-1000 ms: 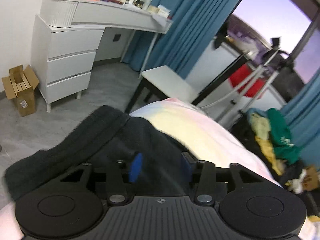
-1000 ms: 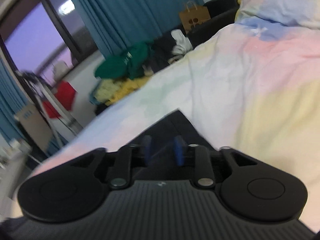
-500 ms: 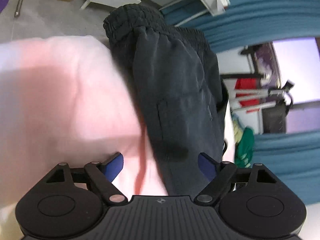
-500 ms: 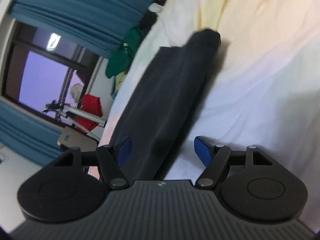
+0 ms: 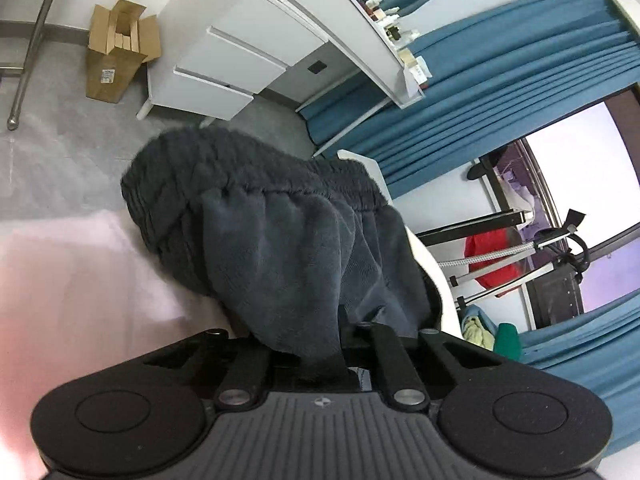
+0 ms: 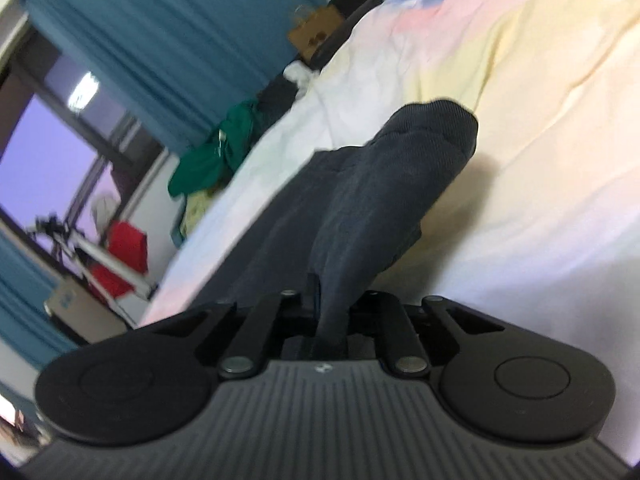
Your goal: Fold clothes
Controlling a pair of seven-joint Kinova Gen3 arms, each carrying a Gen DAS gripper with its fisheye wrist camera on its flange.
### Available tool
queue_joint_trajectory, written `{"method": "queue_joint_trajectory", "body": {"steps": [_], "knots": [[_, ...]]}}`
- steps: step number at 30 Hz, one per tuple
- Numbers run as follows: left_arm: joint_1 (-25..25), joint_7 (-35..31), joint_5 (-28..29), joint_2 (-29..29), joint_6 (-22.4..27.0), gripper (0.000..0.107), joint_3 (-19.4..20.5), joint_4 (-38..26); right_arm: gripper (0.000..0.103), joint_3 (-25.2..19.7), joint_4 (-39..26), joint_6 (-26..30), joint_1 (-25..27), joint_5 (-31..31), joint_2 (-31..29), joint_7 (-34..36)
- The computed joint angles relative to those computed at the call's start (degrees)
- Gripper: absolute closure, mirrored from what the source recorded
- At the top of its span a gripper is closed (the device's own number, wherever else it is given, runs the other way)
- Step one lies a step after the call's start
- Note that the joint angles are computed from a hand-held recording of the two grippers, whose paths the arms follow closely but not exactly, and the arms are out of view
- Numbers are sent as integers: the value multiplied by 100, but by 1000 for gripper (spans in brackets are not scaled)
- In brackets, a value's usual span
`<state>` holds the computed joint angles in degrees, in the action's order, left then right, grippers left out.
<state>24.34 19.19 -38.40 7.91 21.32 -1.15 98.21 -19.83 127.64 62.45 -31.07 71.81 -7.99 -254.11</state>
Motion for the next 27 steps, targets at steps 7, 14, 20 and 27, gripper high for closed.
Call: {"method": "queue_joint_trajectory", "body": {"steps": [7, 14, 20, 27], "knots": [[634, -1631, 1269, -1057, 830, 99, -597, -50, 95, -730, -291, 881, -165, -961, -760, 641], [-36, -3262, 2620, -2637, 2093, 99, -310, 338, 95, -2265, -493, 1773, -128, -1983, -1370, 218], [197, -4571, 3623, -3853, 2740, 98, -1171, 1127, 95, -3611, -305, 1811, 117, -2927, -2000, -495], [-566, -5987, 4463, -3912, 3002, 95, -1214, 1436, 94, -4011, 41, 1057, 651, -3472, -2512, -780]]}}
